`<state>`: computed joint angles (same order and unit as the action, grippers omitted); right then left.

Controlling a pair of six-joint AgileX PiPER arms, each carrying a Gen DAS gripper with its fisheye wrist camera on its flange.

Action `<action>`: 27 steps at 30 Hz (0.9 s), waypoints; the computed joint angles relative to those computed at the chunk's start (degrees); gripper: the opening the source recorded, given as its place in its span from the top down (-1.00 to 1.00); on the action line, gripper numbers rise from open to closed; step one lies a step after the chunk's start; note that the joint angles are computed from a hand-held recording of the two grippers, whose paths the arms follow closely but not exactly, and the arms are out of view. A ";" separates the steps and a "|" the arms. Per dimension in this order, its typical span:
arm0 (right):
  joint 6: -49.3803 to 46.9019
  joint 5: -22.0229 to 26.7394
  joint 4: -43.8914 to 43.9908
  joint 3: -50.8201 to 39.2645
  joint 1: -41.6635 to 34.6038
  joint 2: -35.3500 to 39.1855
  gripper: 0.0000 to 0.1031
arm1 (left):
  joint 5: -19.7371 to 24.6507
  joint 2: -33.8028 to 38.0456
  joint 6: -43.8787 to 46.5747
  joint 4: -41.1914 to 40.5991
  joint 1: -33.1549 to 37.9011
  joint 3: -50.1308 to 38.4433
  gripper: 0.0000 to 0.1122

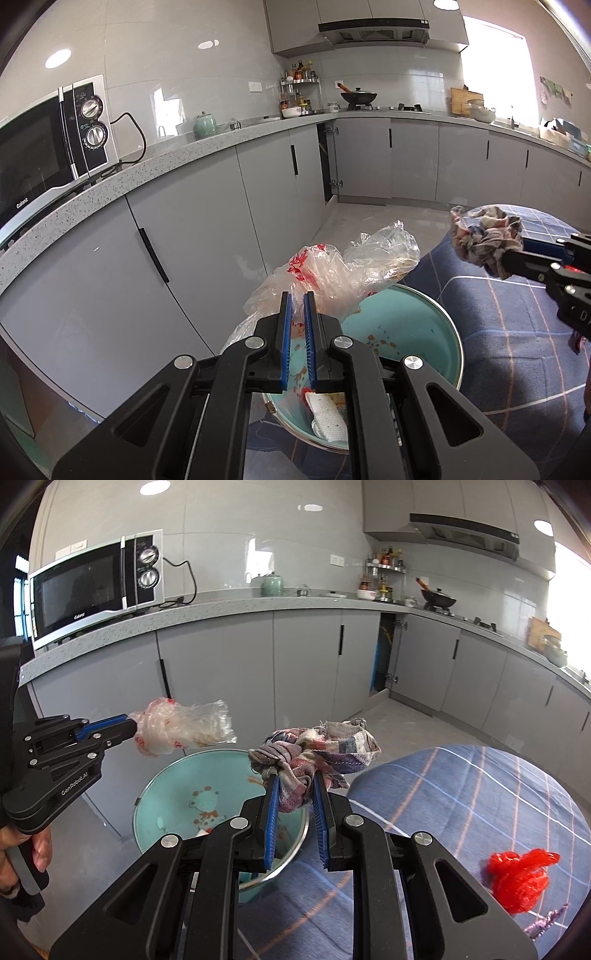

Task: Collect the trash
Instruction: 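Open the left gripper over the bin while the right gripper releases the cloth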

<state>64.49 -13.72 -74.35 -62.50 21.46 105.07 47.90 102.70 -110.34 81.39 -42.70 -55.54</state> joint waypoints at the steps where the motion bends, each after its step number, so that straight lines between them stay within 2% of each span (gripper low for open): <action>1: 0.17 0.03 -0.37 -0.20 0.28 0.33 0.64 | -0.11 0.01 0.02 0.05 0.11 0.01 0.86; 9: 2.45 0.59 -3.46 -2.12 1.99 2.94 0.63 | -1.65 0.37 0.08 0.05 1.13 -0.03 0.86; 22: 2.67 1.11 -3.71 -3.26 3.31 5.37 0.63 | -3.00 0.77 -0.08 0.36 1.81 0.41 0.80; 24: 3.95 0.19 -5.66 -3.51 3.27 5.71 0.52 | -3.09 0.95 0.37 0.08 1.73 0.18 0.78; 25: 1.15 -0.19 -3.22 -3.27 3.30 5.71 0.47 | -3.33 1.01 0.27 0.20 1.68 0.24 0.57; 26: -2.45 -0.06 0.08 -2.76 3.45 5.52 0.25 | -2.72 1.20 -0.01 0.33 1.33 0.14 0.38; 27: -3.75 0.17 1.45 -2.41 3.41 5.37 0.14 | -1.50 1.31 -0.83 0.71 0.93 0.31 0.01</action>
<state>60.74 -13.55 -72.91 -64.91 24.88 110.44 46.40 104.01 -111.17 82.10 -41.77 -55.23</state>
